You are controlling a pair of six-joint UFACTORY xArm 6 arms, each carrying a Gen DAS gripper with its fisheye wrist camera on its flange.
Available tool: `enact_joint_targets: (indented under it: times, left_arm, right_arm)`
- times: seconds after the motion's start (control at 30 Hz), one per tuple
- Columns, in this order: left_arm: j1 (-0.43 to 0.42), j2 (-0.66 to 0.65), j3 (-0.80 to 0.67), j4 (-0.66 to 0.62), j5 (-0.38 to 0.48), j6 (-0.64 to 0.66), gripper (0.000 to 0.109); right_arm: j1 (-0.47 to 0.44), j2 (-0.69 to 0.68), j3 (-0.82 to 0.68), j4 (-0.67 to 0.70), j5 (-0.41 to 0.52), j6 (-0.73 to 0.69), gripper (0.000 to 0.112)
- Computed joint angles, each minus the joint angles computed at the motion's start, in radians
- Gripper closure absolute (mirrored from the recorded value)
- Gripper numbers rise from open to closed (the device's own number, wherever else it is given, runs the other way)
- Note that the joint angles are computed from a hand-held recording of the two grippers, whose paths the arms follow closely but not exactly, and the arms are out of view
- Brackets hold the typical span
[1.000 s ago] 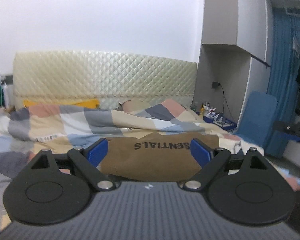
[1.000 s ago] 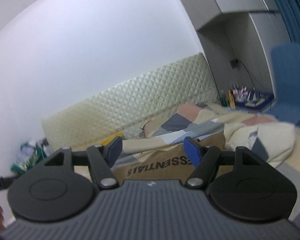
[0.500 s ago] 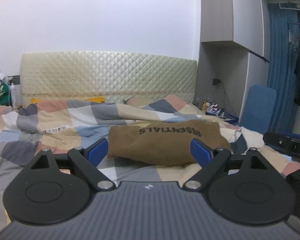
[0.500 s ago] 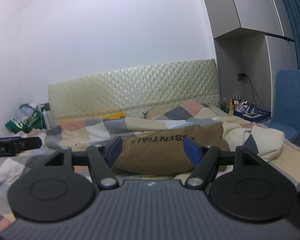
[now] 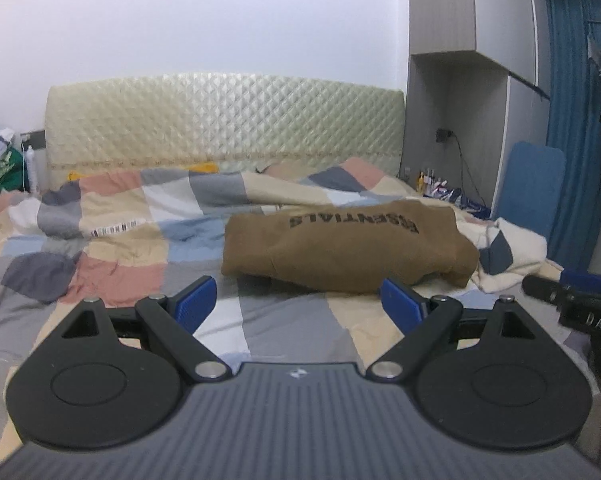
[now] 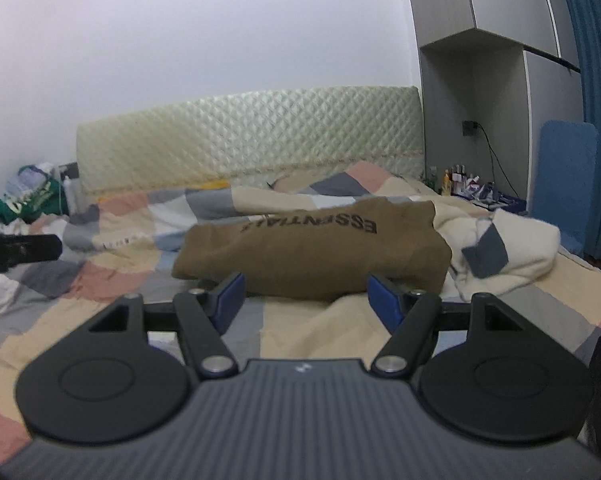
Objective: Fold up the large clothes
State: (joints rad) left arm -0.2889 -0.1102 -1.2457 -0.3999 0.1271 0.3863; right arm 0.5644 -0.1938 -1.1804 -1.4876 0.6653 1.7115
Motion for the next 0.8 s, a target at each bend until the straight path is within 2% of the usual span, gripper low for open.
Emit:
enact_joint_targets:
  times: [0.1,0.2,0.3,0.8]
  left_arm:
    - [0.005,0.019,-0.012,0.016,0.007,-0.017,0.017]
    - [0.007,0.032,-0.025,-0.044,0.02,0.025,0.017]
    - [0.014,0.043,-0.032,-0.027,0.025,0.008,0.017]
    - [0.008,0.056,-0.043,-0.011,0.041,-0.018,0.016]
  right_arm:
    - [-0.01,0.008,-0.003,0.021,-0.004,0.008,0.042]
    - [-0.002,0.014,-0.001,0.008,0.023,0.036,0.042]
    - [0.007,0.018,0.0,-0.002,0.038,0.032,0.042]
    - [-0.019,0.015,0.004,0.019,-0.005,0.016,0.042]
